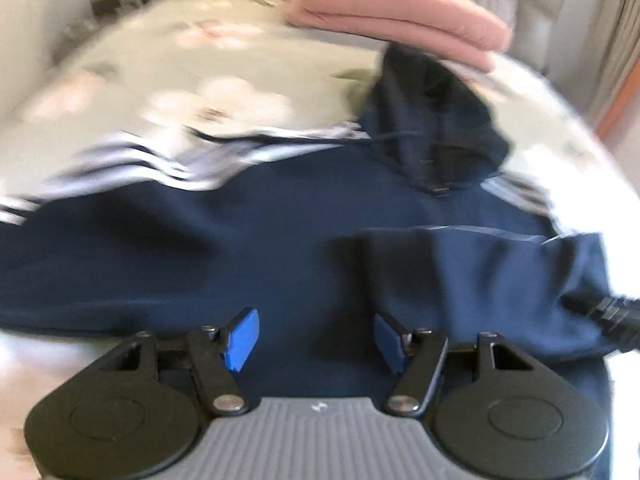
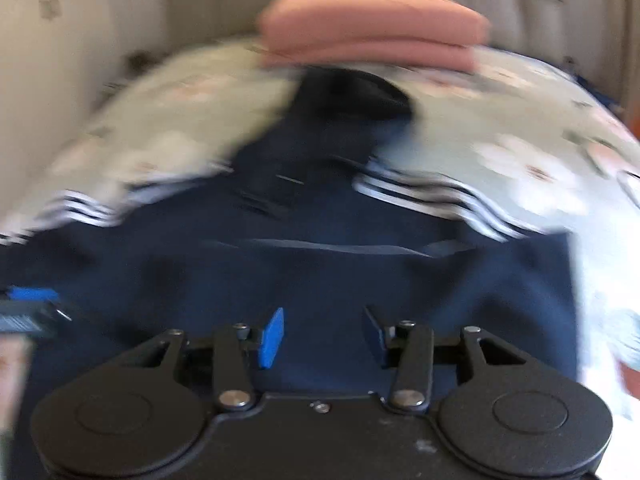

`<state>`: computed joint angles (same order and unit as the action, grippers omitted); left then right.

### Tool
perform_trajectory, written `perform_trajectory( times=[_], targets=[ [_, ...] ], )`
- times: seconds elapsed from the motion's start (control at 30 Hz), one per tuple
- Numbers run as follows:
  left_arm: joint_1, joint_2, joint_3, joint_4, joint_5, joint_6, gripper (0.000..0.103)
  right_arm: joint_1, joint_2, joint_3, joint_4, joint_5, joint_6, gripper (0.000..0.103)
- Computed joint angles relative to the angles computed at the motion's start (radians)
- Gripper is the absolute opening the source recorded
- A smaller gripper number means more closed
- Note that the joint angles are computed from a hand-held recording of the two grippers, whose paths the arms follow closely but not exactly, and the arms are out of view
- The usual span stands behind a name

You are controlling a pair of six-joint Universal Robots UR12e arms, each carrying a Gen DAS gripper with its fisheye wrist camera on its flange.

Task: Fold large clothes
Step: 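Carry the held sleeve across the hoodie body and open the right tool, then grasp the other sleeve with the left tool and fold it across the body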

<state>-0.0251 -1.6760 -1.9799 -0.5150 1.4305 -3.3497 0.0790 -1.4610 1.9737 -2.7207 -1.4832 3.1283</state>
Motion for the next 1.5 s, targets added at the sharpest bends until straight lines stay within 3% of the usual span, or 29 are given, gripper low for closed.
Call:
perform_trajectory(
  times=[0.07, 0.13, 0.2, 0.3, 0.33, 0.4, 0.43, 0.47, 0.6, 0.7, 0.83, 0.93, 1.0, 1.07, 1.17, 1.23, 1.3, 1.37, 1.4, 1.5],
  targets=[
    [0.007, -0.032, 0.017, -0.011, -0.094, -0.045, 0.065, -0.015, -0.011, 0.011, 0.016, -0.019, 0.005, 0.055],
    [0.001, -0.057, 0.038, -0.046, -0.112, -0.071, 0.064, -0.022, -0.014, 0.02, 0.015, -0.04, 0.016, 0.055],
    [0.0, -0.068, 0.037, -0.027, -0.135, -0.088, 0.065, -0.027, -0.017, 0.023, 0.027, -0.044, 0.023, 0.055],
    [0.012, -0.084, 0.033, 0.006, -0.231, -0.079, 0.06, -0.021, -0.012, 0.025, 0.031, -0.05, 0.037, 0.055],
    [0.014, -0.087, 0.032, 0.011, -0.253, -0.085, 0.055, -0.02, -0.01, 0.024, 0.041, -0.052, 0.041, 0.055],
    [0.016, -0.099, 0.041, -0.007, -0.292, -0.08, 0.02, -0.016, -0.007, 0.023, 0.053, -0.054, 0.054, 0.055],
    [0.016, -0.105, 0.05, -0.03, -0.302, -0.087, 0.018, -0.014, 0.0, 0.019, 0.054, -0.054, 0.059, 0.055],
    [0.013, -0.107, 0.051, -0.026, -0.293, -0.099, 0.011, -0.012, 0.003, 0.018, 0.054, -0.057, 0.06, 0.055],
    [0.002, -0.086, 0.026, 0.082, -0.24, -0.097, 0.009, -0.004, 0.003, 0.011, 0.063, -0.075, 0.063, 0.055],
    [0.034, -0.059, -0.003, 0.222, -0.273, -0.147, 0.009, 0.001, -0.001, 0.008, 0.048, -0.088, 0.069, 0.057],
    [0.074, -0.006, -0.034, 0.31, -0.175, -0.143, 0.009, 0.01, -0.002, -0.002, 0.028, -0.07, 0.089, 0.058],
    [0.091, 0.012, -0.055, 0.261, -0.055, -0.093, 0.009, 0.026, 0.015, -0.013, 0.028, -0.057, 0.086, 0.058],
    [0.113, 0.001, -0.053, 0.133, -0.086, -0.052, 0.011, 0.043, 0.033, -0.026, 0.047, -0.076, 0.085, 0.058],
    [0.098, -0.007, -0.051, 0.051, -0.026, 0.002, 0.015, 0.055, 0.047, -0.039, 0.071, -0.101, 0.089, 0.058],
    [0.091, 0.024, -0.082, 0.129, 0.017, -0.006, 0.023, 0.059, 0.045, -0.034, 0.006, -0.127, 0.102, 0.058],
    [0.082, 0.041, -0.094, 0.205, 0.058, -0.028, 0.032, 0.07, 0.053, -0.039, -0.048, -0.187, 0.089, 0.058],
    [0.083, 0.047, -0.103, 0.271, 0.036, -0.032, 0.034, 0.078, 0.068, -0.058, -0.043, -0.22, 0.083, 0.058],
    [0.086, 0.031, -0.094, 0.278, -0.033, -0.017, 0.033, 0.084, 0.083, -0.079, 0.003, -0.216, 0.075, 0.058],
    [0.087, 0.011, -0.077, 0.254, -0.062, -0.013, 0.027, 0.087, 0.09, -0.085, 0.024, -0.208, 0.066, 0.057],
    [0.082, -0.044, -0.052, 0.168, -0.051, -0.018, 0.013, 0.095, 0.107, -0.099, 0.114, -0.187, 0.063, 0.05]
  ],
)
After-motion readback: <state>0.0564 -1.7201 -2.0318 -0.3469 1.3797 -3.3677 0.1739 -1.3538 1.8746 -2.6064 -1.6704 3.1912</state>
